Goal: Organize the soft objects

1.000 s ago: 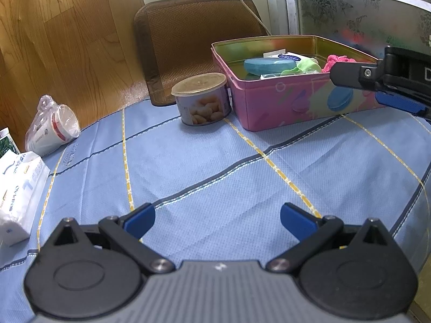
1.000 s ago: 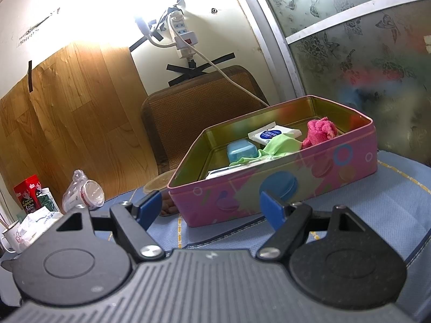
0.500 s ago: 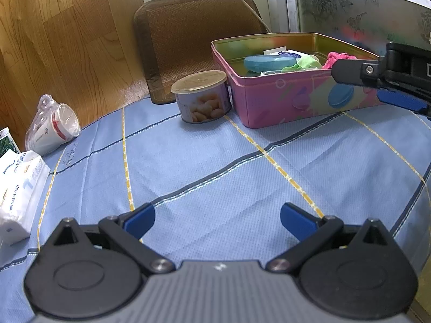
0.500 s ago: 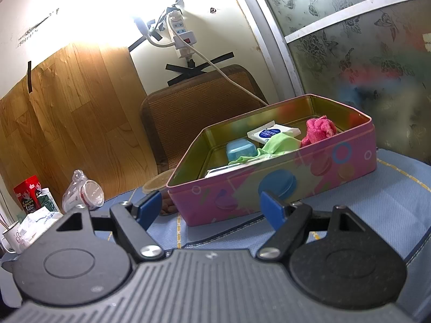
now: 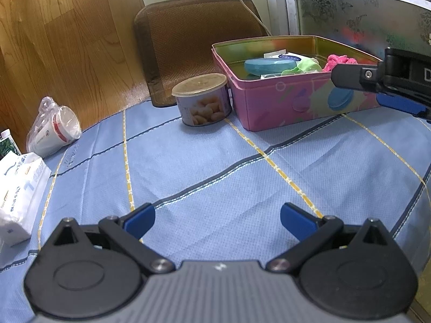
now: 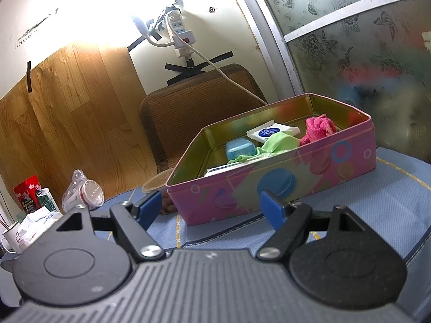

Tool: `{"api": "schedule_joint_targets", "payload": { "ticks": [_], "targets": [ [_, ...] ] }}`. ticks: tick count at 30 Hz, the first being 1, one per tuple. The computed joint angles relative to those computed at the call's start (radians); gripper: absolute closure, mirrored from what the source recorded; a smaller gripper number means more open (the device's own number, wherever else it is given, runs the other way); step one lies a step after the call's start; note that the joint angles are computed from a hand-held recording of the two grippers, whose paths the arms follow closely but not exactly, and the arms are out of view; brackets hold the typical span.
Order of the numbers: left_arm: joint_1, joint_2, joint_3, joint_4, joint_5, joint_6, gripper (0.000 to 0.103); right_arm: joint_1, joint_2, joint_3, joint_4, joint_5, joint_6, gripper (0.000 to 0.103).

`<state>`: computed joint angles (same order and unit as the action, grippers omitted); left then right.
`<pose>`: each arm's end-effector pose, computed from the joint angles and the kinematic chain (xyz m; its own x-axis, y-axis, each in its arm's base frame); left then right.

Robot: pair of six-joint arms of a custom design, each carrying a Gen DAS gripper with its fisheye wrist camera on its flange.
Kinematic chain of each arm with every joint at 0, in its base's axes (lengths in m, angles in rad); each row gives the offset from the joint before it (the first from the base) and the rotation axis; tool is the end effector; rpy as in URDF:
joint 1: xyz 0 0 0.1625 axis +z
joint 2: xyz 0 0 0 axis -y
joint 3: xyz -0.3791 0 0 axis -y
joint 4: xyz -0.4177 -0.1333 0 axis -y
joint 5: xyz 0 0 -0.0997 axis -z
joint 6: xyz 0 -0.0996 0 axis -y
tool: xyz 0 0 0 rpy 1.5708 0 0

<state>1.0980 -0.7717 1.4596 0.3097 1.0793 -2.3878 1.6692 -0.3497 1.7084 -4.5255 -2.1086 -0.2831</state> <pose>-0.0937 -0.5791 0.0338 -0.3954 0.6385 -0.6603 0.8959 0.4265 -0.1240 0.1337 -0.5165 -0.0141 -0.8697 0.4153 0.2668 -0.2504 0.0947 -0.9635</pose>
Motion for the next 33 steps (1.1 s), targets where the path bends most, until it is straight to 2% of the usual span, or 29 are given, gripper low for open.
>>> {"api": "schedule_joint_targets", "payload": {
  "ticks": [33],
  "targets": [
    [-0.004,-0.010,0.009,-0.027,-0.010,0.018,0.000,-0.002,0.003,0.002,-0.008,0.002,0.002,0.021]
  ]
}}
